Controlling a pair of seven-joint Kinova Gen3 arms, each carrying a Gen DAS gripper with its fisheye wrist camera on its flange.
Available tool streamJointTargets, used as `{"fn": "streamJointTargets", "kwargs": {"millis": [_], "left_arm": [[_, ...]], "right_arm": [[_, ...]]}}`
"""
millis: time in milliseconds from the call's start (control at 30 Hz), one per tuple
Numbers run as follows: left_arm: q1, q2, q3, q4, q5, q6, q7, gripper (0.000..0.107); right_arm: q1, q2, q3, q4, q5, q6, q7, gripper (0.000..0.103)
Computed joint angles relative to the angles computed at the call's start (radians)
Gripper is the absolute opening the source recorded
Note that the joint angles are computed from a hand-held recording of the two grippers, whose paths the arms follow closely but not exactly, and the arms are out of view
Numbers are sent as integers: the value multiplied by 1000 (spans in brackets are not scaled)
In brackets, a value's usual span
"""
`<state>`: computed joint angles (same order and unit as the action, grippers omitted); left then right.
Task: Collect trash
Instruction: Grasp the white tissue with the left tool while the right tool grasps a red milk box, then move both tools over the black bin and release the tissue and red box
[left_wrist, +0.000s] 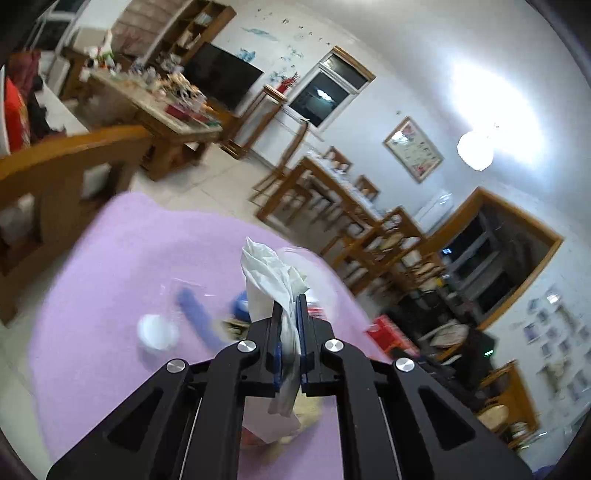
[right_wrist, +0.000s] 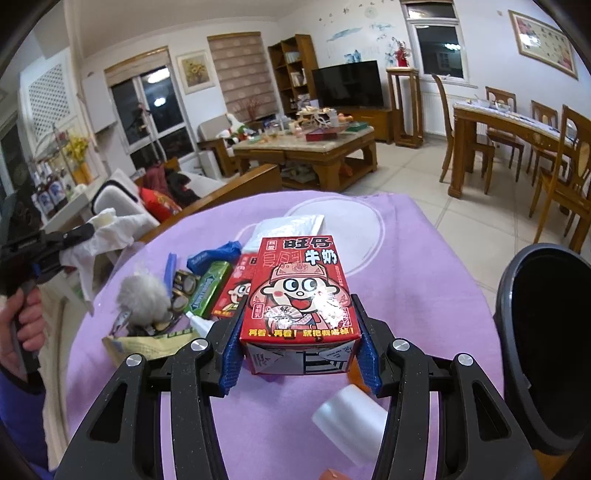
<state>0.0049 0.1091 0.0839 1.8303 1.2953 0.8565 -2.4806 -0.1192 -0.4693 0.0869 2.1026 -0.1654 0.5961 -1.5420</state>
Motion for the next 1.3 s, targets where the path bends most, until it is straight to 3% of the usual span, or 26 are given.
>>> {"fn": "streamJointTargets", "kwargs": {"millis": [167,367,700,967,1300], "left_arm": [[68,-10,43,-51,-30,-37,25,8],[209,41,129,-169,-122,-143,98,8],[450,320,272,-465,-391,-239,312,8],[591,516,287,-676,-598,-248,527,8],[686,641,264,-840,-816,-206,735,8]], "right_arm": [[7,-44,45,-2,7,16,24,51],[34,-122,168,-26,15,64,74,51],[115,-185,461,-64,73,151,156,51],[115,-155,656,-35,112,127,232,51],[63,-114,745,9,102,68,277,51]]}}
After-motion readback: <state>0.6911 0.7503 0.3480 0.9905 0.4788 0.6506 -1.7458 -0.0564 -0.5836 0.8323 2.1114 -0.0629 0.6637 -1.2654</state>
